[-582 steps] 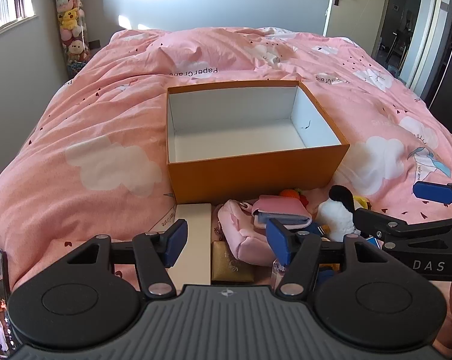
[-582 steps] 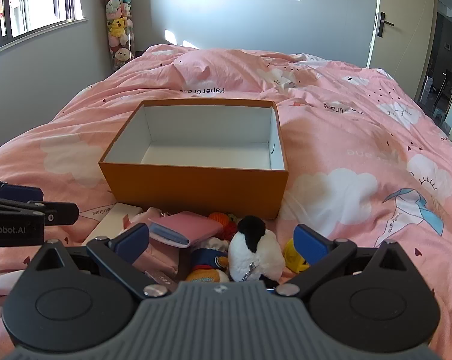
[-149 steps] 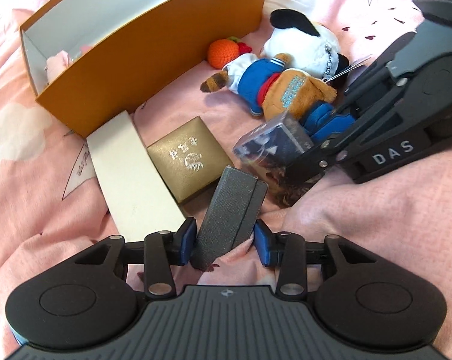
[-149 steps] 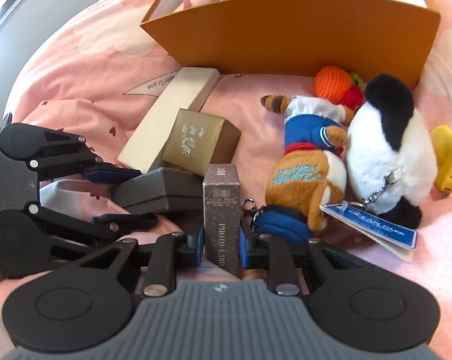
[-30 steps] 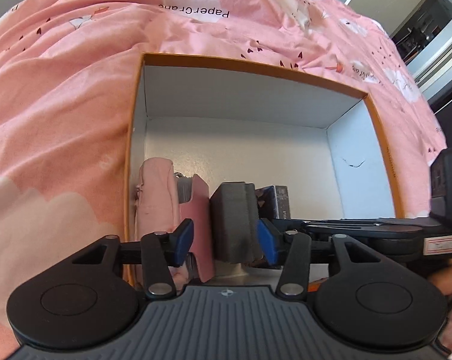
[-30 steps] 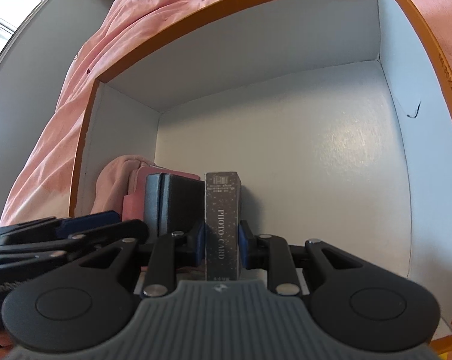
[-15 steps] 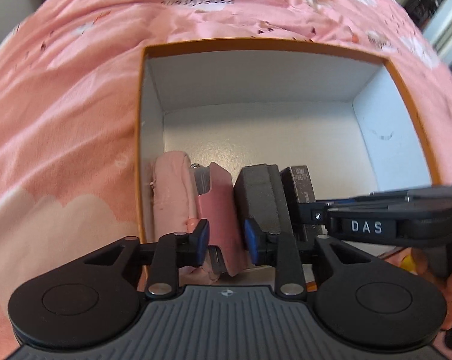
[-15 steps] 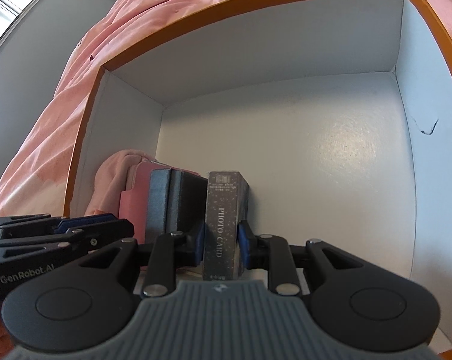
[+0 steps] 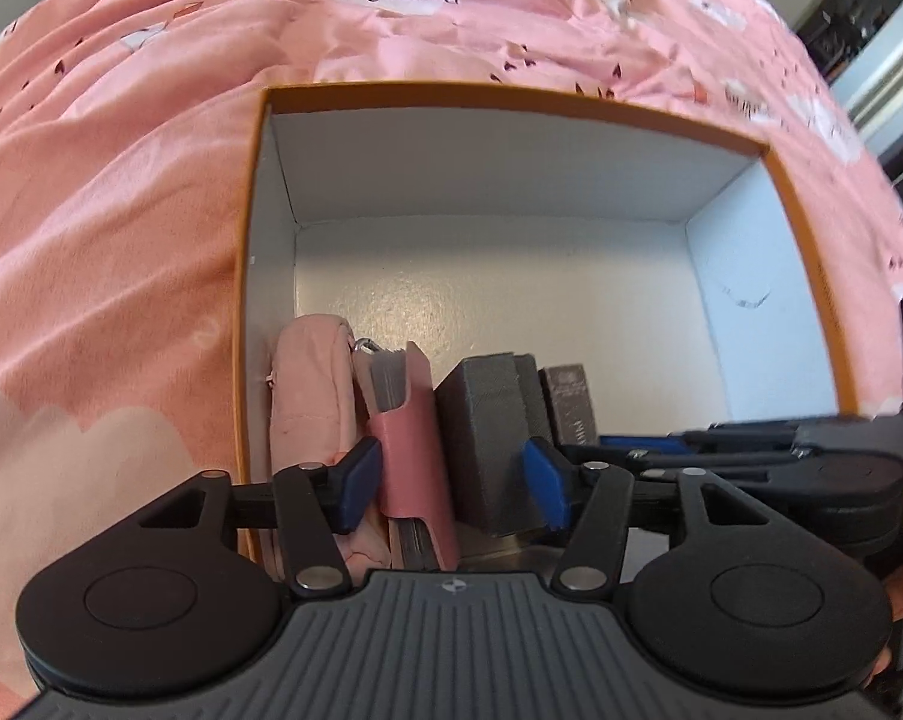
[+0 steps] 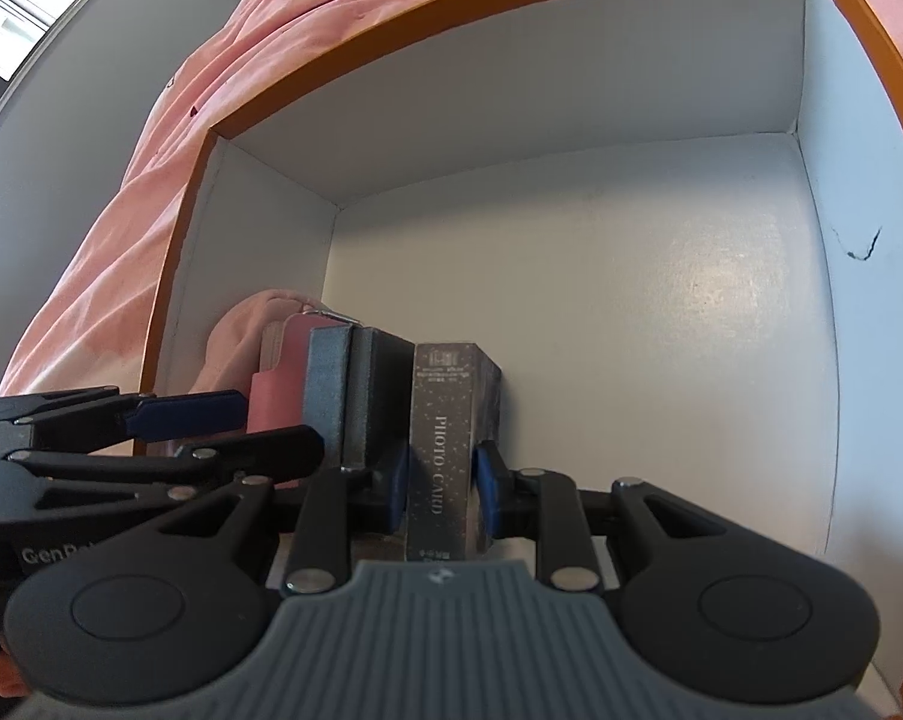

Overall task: Organize objects
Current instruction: 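Set the grey case and PHOTO CARD box upright beside the pink items, open both tools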

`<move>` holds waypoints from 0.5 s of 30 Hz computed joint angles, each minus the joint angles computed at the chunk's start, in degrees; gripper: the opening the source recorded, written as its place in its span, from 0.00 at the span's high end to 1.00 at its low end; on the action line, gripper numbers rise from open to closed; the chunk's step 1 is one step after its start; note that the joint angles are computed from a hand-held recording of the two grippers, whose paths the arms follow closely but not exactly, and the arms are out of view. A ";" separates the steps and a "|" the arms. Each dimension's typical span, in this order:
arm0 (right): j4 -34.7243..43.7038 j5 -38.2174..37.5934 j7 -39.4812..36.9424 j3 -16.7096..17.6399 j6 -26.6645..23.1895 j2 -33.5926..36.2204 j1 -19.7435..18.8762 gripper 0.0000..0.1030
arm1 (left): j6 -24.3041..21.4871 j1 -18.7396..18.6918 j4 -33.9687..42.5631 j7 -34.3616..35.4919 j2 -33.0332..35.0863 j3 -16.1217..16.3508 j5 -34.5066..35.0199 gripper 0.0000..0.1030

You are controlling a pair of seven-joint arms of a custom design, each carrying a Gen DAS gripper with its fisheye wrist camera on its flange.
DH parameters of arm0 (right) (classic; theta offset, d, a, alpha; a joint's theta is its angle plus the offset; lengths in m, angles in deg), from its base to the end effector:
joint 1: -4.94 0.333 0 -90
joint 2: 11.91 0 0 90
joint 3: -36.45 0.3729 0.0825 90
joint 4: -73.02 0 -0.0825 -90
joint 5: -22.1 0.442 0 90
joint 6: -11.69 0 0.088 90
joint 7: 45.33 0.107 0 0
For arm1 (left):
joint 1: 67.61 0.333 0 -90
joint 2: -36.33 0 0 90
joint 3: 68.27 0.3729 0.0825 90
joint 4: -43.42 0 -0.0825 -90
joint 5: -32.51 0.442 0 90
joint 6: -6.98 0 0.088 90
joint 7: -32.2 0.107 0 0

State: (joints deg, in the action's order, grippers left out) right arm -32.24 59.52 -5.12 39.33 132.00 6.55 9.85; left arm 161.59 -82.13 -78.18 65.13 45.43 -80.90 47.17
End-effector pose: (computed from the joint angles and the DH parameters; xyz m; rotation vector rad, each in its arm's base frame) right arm 0.6867 0.1208 0.3807 -2.3467 1.1687 0.3830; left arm 0.5783 -0.3015 0.4022 -2.3825 1.7124 -0.6180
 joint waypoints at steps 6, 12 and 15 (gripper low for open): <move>-0.41 0.40 0.24 0.31 -1.75 -0.33 0.17 0.75 | 4.68 1.12 -2.65 2.34 -1.39 -0.62 -5.58 0.47; -1.04 -0.29 0.30 0.00 -0.99 -1.05 0.61 0.74 | 8.06 -0.64 -4.47 -5.70 -2.85 1.32 3.16 0.53; -0.15 0.81 0.95 -0.05 -2.91 -0.51 -0.01 0.73 | 8.08 -1.75 -4.63 -12.24 -3.53 2.27 11.11 0.52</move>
